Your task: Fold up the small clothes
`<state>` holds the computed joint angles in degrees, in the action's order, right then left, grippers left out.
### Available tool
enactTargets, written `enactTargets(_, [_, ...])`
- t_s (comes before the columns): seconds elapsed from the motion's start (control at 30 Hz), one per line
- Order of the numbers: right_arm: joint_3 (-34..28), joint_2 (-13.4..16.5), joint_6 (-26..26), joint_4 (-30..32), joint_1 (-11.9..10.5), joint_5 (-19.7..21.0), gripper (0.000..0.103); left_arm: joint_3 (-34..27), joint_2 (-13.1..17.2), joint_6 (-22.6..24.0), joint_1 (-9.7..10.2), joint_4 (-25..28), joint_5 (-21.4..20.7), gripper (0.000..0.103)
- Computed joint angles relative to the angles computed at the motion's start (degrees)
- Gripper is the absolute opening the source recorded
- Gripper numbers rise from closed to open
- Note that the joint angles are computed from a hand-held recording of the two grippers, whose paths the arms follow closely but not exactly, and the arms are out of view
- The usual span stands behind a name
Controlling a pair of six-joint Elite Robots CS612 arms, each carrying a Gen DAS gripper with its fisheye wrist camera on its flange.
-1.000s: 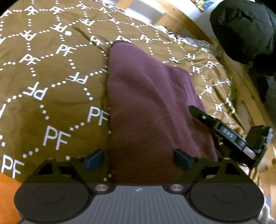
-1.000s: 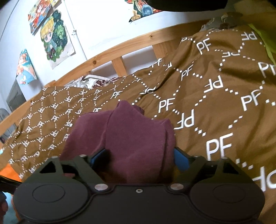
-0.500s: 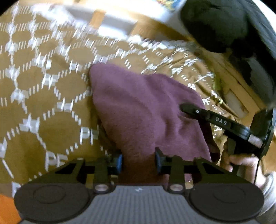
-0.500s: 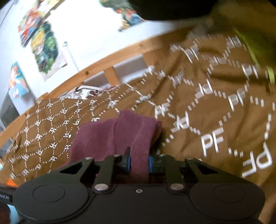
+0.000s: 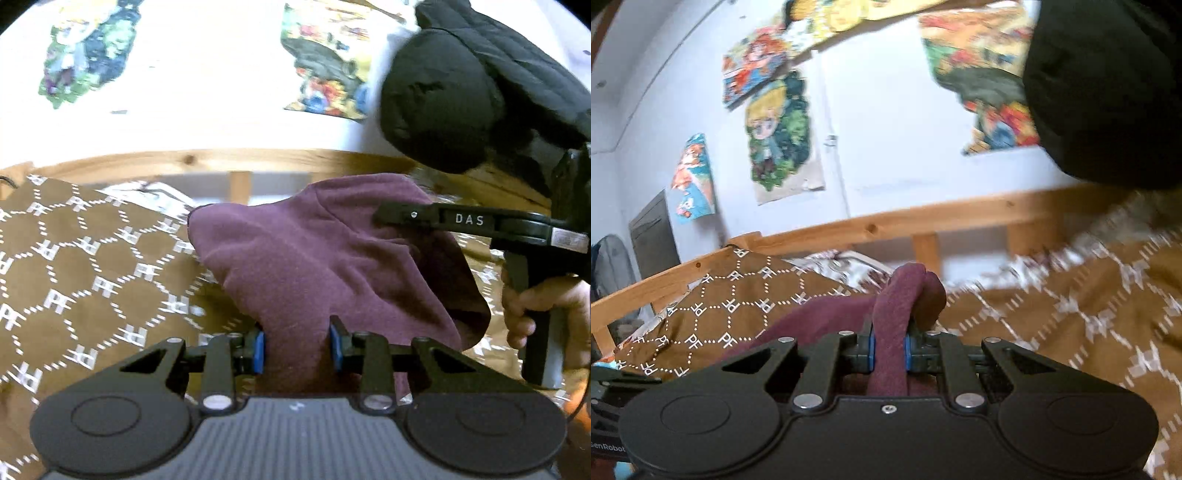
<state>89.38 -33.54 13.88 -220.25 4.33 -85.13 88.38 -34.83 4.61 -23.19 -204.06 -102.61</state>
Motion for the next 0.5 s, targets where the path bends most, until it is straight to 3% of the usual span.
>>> enactTargets(0.2, [-7.4,3.3,1.4,7.3,0.2,1.2,0.014,-3.9,3.1,-2.8,0.12,1.2,4.7,0.036])
enactTargets(0.5, [-9.0,4.6,2.8,17.3,-0.4,-0.2,0.017,-5.0,4.3,-8.3,1.13,6.9,3.1,0.042])
